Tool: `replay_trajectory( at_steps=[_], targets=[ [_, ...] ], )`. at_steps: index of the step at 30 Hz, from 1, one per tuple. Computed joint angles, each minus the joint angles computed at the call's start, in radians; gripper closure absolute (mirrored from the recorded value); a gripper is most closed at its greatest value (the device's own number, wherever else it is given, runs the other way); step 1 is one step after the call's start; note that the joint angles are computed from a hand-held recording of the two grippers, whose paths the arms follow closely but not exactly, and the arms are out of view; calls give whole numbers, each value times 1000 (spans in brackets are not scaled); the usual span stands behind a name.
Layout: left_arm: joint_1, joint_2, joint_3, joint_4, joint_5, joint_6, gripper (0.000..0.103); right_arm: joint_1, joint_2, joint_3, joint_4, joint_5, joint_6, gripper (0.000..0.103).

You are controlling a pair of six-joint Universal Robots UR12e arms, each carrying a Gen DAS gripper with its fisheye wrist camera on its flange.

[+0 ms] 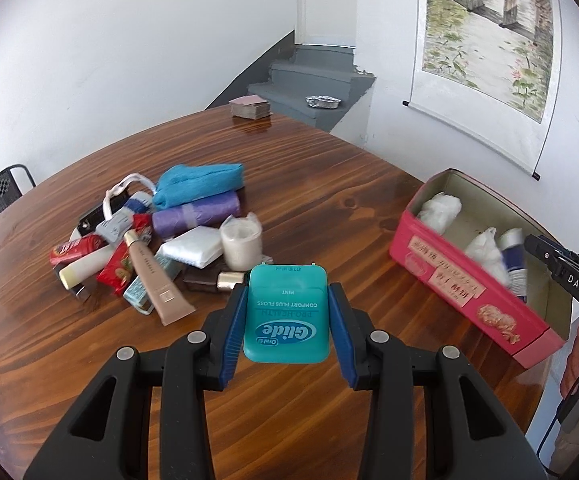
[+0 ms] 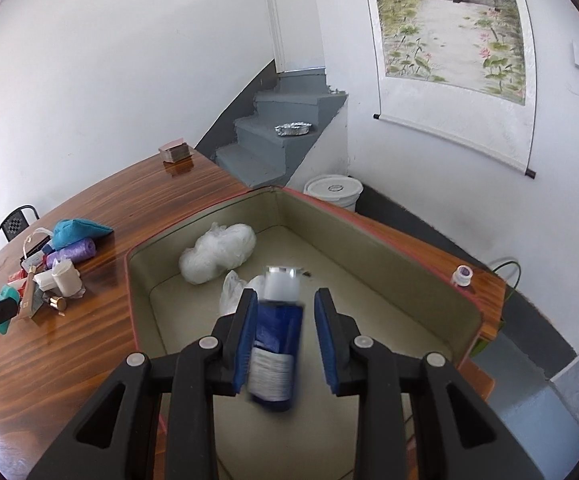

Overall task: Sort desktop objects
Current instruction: 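Carry the Glide box and blue bottle in both tools to the tin box, then open both tools over the tin to drop the Glide box and bottle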

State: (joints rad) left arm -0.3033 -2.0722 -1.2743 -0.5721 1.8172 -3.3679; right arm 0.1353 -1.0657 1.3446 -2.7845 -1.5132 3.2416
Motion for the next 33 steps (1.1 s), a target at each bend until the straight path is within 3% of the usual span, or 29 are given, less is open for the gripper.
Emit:
replay_trajectory(
  at_steps=[2, 6, 7, 18, 25, 33],
  targets=[
    [-4, -6, 11, -1, 2, 7, 60, -5, 0, 0, -4, 12, 12, 63],
    [-12, -23, 40, -11, 3, 15, 60, -10, 0, 9, -41, 11, 25, 37],
    [-14, -28, 47, -15, 1, 18, 60, -9, -1, 15, -58, 6, 26, 35],
    [-49, -134, 224, -39, -85, 104, 60, -37, -10, 37, -125, -26, 82, 32],
    [-78, -231, 384, -38, -175, 173, 60, -50, -25, 51, -169, -116, 109, 32],
    [-96, -305, 506, -120, -291, 237, 60, -58, -33, 60, -182, -208, 150, 30]
  ],
)
